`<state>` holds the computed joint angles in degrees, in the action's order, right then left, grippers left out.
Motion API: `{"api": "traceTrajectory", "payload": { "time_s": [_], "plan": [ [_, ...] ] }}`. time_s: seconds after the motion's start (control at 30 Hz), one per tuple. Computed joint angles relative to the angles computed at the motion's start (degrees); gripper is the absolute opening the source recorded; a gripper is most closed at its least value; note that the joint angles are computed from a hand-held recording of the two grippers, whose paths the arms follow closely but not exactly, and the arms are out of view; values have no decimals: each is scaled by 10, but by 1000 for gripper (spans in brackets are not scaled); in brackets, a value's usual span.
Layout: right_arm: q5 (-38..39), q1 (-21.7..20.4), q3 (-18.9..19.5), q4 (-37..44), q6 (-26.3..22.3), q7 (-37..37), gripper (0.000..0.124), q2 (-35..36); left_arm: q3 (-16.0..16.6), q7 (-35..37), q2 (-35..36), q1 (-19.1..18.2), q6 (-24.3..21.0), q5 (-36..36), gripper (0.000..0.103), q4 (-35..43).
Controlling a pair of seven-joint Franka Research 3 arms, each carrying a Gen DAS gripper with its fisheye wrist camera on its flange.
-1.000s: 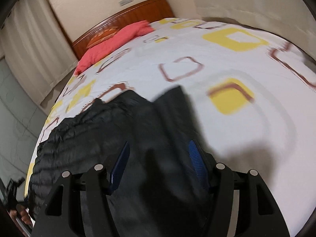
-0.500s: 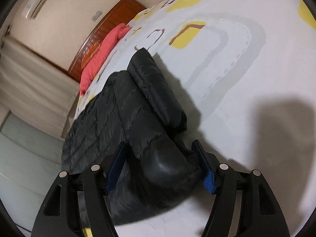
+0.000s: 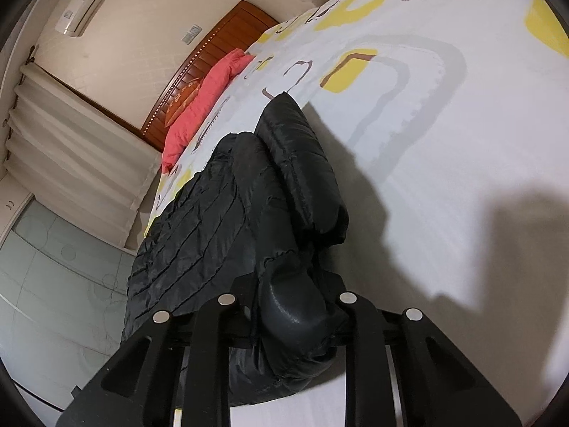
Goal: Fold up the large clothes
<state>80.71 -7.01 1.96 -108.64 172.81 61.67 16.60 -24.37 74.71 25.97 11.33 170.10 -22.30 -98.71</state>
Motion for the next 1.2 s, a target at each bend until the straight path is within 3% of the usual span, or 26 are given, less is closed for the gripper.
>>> {"api": "traceTrajectory", "payload": {
  "time_s": [0.27, 0.57, 1.07, 1.13, 1.2],
  "plan": [
    [72, 17, -12, -66, 2, -65, 22, -54, -39, 88, -87, 51, 15, -91, 24, -115],
    [121, 43, -37, -112, -3, -105, 22, -95, -35, 218, -170, 55, 4, -248, 24, -200],
    [111, 48, -53, -126, -20, -97, 22, -109, 56, 308, -222, -24, -25, -349, 24, -241],
    [104, 46, -53, -120, -23, -96, 23, -103, 70, 330, -221, -34, -32, -371, 28, -239],
    [122, 42, -53, -117, -29, -110, 28, -101, 85, 322, -220, -46, -33, -377, 39, -237]
  ]
}}
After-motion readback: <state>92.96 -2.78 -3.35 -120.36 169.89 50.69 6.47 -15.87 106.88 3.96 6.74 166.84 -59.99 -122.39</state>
